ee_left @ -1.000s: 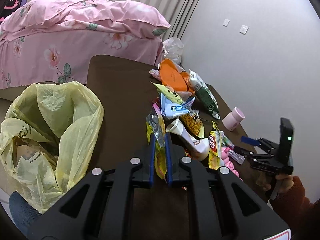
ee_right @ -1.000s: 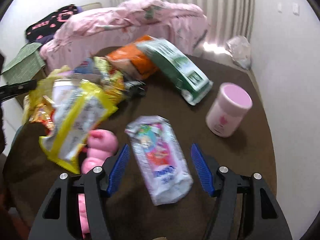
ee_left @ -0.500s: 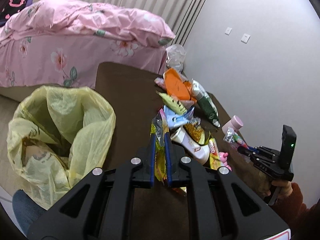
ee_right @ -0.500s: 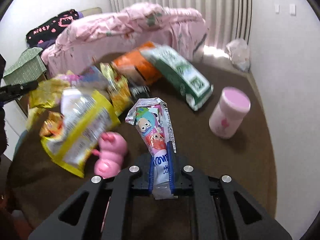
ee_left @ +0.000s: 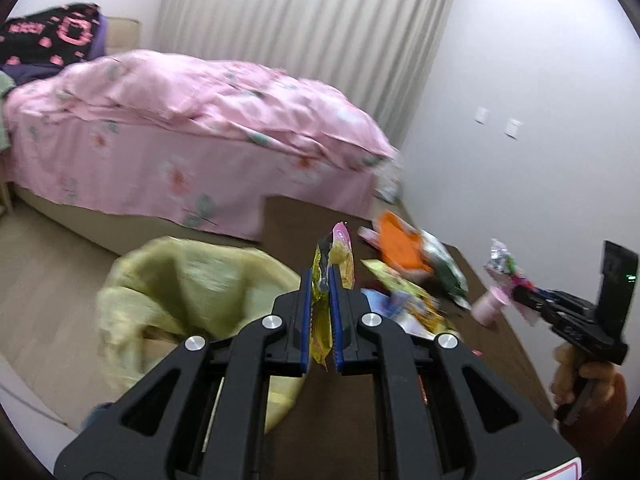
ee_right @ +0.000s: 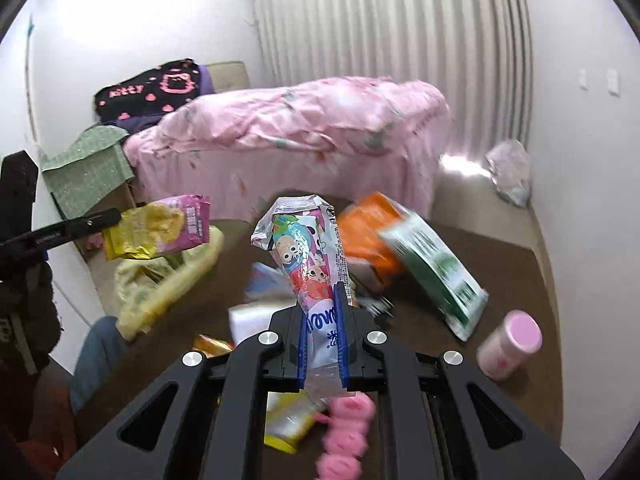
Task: Collect trash
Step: 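Carry the snack bag with the left tool while the right tool carries the wrapper to the trash bag, then open both tools to drop the items into the yellow trash bag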
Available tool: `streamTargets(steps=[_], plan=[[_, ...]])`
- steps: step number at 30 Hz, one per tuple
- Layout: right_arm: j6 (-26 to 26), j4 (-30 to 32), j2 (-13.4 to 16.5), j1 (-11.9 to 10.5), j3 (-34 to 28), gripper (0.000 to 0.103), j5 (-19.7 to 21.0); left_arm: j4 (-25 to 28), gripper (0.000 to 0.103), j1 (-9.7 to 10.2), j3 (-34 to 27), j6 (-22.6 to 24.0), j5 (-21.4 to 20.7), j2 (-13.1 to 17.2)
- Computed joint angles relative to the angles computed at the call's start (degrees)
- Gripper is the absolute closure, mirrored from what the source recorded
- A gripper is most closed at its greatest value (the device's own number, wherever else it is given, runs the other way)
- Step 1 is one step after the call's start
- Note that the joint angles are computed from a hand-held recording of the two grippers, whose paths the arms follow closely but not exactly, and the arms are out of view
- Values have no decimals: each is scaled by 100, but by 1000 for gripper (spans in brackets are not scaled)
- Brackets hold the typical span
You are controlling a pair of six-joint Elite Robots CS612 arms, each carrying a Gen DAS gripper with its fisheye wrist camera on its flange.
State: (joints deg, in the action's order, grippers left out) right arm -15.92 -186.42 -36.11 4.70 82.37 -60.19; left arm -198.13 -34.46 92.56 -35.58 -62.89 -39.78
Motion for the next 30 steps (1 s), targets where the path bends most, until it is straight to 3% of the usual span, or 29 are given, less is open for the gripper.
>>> streamTargets(steps=[3,4,7,10,15,20,30], plan=[[30,275,66,139,-226,91,210,276,95,27,122,-243,672,-69],[25,417,102,206,-331,91,273,379,95,78,159,-447,705,-82],[-95,753,217,404,-629,91,339,442,95,244,232,-931,370,-40],[-296,1115,331,582,-919,91,405,663,95,314,193,-1095,108,82],[-519,1875,560,807,-1415,91,482,1796,95,294,183,-1647,530,120],[-839,2686,927,1053,-2044,91,345,2283,95,321,236,-2054,607,89],[-1124,3126,1231,1195,-2419,90,83,1385,95,374,359,-2093,295,109]])
